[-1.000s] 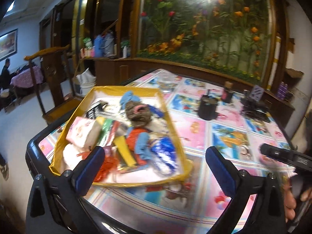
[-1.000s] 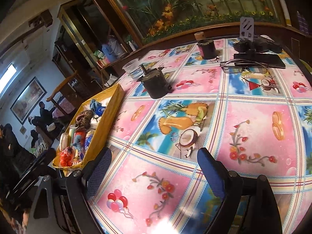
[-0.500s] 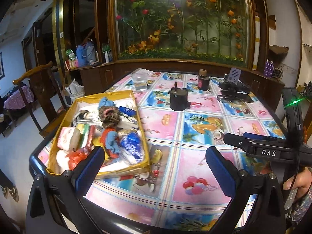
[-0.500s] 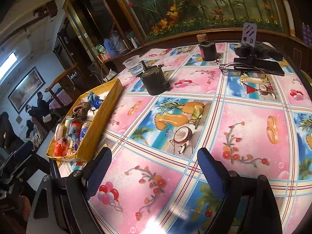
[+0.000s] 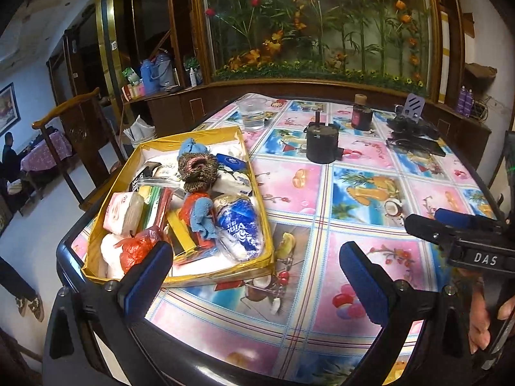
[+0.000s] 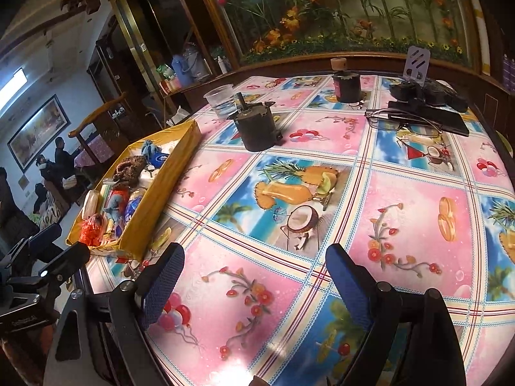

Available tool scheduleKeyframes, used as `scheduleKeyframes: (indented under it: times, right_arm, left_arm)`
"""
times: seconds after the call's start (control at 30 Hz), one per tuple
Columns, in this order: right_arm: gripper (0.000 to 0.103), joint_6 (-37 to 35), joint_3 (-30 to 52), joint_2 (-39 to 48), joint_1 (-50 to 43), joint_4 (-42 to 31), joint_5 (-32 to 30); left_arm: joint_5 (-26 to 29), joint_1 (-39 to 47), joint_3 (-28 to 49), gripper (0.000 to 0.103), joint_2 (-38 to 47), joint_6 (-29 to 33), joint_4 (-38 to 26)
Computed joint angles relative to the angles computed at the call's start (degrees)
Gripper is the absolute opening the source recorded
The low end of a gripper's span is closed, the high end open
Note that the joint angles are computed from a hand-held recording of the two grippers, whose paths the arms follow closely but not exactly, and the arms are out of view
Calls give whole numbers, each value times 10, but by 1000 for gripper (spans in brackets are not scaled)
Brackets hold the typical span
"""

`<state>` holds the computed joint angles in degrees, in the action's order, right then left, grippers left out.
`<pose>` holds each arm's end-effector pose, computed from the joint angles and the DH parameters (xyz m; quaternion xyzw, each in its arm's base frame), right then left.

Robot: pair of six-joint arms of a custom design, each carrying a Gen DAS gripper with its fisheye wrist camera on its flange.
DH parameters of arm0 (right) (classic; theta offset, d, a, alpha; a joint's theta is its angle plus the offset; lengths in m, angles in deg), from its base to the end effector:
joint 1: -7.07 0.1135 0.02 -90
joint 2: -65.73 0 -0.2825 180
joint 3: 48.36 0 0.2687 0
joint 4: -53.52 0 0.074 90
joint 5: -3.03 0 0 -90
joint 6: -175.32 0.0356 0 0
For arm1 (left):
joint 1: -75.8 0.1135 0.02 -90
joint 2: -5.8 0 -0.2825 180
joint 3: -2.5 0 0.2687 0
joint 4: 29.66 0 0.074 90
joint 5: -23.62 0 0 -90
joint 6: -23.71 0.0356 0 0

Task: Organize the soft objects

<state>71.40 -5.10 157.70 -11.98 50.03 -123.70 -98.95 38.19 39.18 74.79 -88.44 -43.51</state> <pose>0.2620 -0.0680 0.1129 -0.0618 0.9016 0.1986 0.3794 0.1843 -0.1178 0.1586 0.0160 0.8965 0.0470 0.4403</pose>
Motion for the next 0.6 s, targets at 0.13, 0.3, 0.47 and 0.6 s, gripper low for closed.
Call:
scheduleKeyframes:
  times: [0.13, 0.3, 0.47, 0.6]
  right_arm:
    - [92, 4, 7, 8, -1, -6, 3]
    - [92, 6, 7, 11, 3, -3, 17]
    - [92, 6, 17, 26, 8, -13, 34]
    - [92, 5, 21, 31, 8, -20, 39]
  left_arm:
    - [-6, -7, 2, 103, 23, 7, 20]
    - [-8, -19, 8, 103, 50, 11, 37]
    - [-8, -16, 11, 103, 86, 14, 65]
    - [9, -10, 22, 103, 118, 16, 74]
